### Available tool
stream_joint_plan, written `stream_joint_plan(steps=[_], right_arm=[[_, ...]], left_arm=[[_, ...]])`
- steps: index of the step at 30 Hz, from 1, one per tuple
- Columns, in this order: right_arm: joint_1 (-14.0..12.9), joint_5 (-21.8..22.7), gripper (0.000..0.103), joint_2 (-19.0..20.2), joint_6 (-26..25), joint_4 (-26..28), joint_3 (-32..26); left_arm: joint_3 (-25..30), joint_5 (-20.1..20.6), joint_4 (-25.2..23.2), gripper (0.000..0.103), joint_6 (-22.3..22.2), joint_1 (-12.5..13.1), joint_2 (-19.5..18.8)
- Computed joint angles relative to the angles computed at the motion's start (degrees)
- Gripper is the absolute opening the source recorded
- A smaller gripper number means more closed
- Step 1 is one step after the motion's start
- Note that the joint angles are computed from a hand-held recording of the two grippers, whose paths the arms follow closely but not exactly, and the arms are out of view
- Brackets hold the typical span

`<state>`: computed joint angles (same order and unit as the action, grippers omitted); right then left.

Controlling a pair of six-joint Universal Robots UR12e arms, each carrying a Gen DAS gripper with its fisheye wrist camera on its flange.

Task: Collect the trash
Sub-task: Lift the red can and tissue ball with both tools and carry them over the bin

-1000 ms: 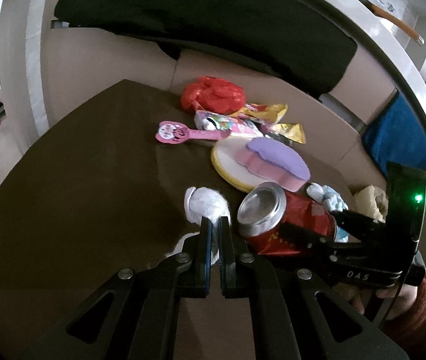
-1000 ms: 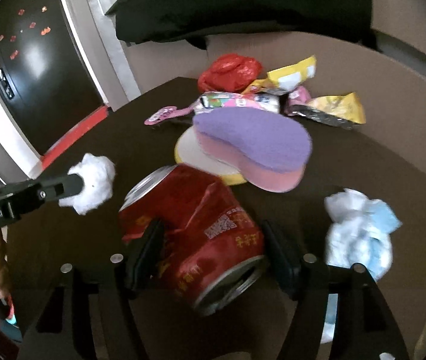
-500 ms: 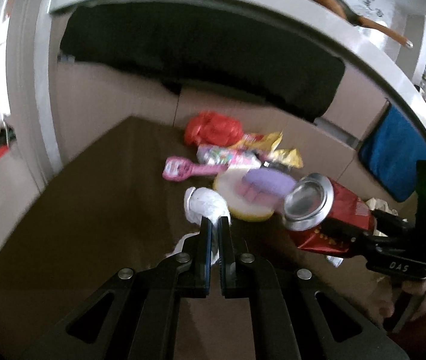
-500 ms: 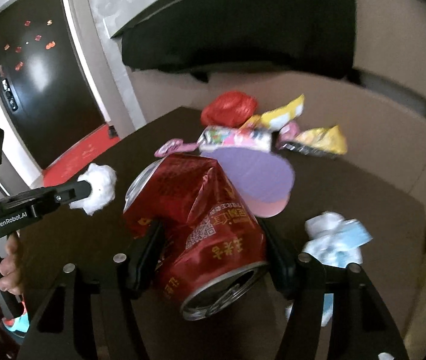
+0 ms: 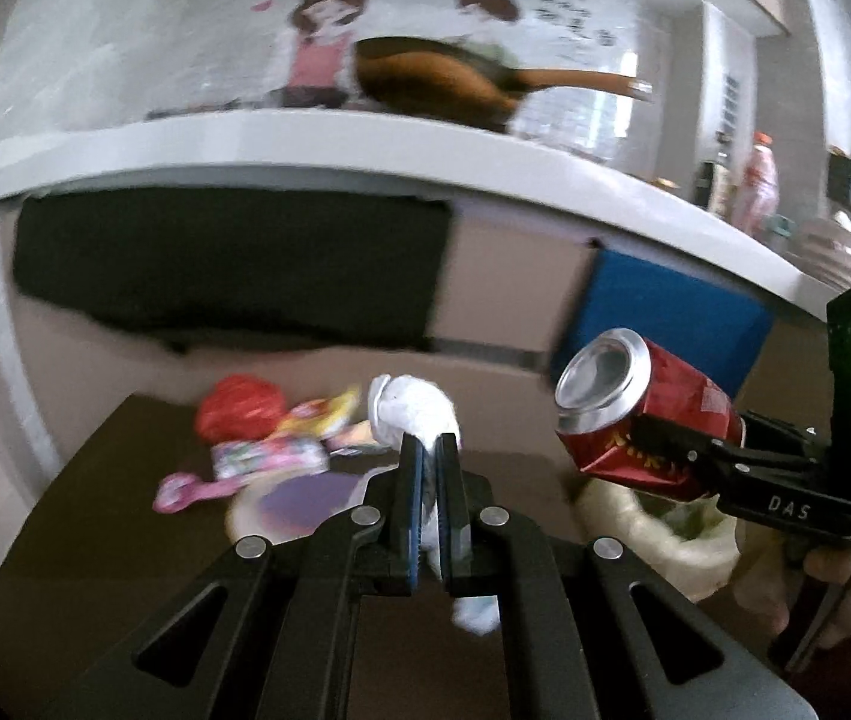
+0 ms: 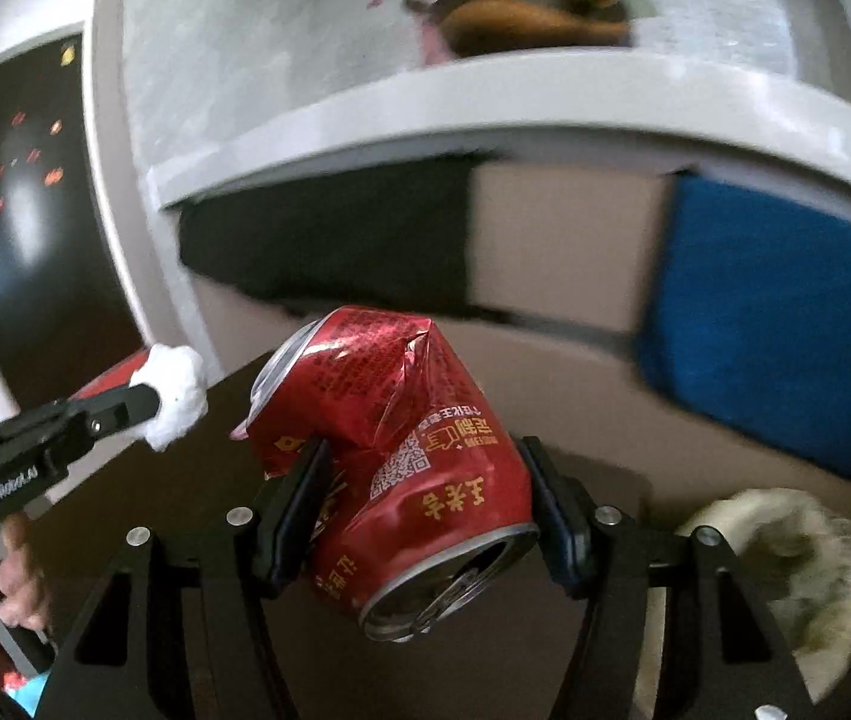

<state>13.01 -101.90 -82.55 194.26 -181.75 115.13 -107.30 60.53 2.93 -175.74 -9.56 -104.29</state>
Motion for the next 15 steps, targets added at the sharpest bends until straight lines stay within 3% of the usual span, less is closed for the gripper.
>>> stream_joint_plan(steps=[6, 15], right_arm=[[-2.0, -6.8, 0.059, -5.6, 0.5, 0.6, 5.2], [-6.0, -12.6, 0.059, -12.6, 3.3, 2.0, 11.8]], left_arm=[[2.1, 2.0, -1.9, 0.004, 0.9, -6.1, -0.8], [5.1, 4.1, -4.1, 0.004, 1.1, -13.4, -3.0]])
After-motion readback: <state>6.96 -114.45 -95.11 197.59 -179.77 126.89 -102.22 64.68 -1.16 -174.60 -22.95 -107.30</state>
